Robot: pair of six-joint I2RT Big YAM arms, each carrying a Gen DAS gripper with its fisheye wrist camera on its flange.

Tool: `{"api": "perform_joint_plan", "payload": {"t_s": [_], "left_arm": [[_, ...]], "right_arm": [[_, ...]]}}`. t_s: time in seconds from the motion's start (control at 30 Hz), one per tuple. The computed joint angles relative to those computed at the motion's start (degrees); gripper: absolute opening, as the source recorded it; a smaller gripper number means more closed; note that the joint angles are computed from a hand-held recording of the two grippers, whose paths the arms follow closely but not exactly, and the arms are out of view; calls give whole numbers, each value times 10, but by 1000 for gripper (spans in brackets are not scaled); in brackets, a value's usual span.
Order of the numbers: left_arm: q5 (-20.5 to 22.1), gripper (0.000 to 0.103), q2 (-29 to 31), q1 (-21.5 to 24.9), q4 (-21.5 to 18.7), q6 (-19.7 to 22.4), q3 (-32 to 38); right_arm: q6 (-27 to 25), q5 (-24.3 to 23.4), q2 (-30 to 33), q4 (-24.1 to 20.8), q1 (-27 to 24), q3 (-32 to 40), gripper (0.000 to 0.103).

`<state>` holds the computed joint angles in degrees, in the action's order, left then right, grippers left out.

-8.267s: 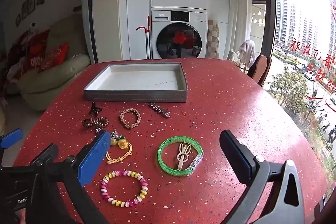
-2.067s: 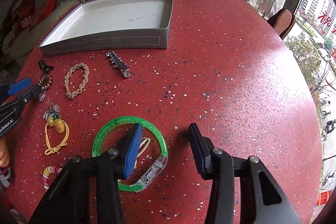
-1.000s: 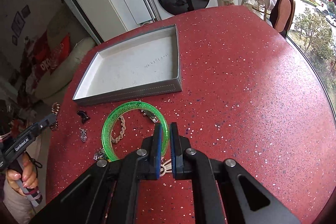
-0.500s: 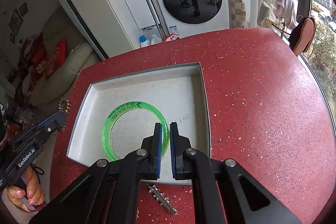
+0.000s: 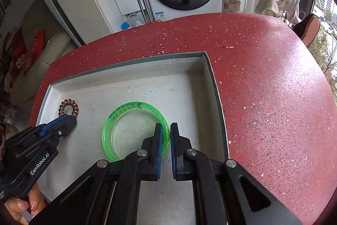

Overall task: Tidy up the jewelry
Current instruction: 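Carry both items into the white tray and open both tools to release them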

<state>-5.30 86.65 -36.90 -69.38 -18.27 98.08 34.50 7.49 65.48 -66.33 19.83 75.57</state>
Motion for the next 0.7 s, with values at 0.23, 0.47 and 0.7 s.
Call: {"api": "perform_joint_plan", "payload": {"t_s": [0.23, 0.47, 0.7], "left_arm": [[-34, 31, 21, -11, -41, 8, 31], [-29, 31, 11, -10, -47, -10, 27], [-6, 31, -11, -5, -33, -14, 18]], "right_arm": [[-2, 7, -1, -3, 11, 0, 12], [8, -6, -32, 12, 13, -6, 50], [31, -3, -65, 14, 28, -7, 54]]}}
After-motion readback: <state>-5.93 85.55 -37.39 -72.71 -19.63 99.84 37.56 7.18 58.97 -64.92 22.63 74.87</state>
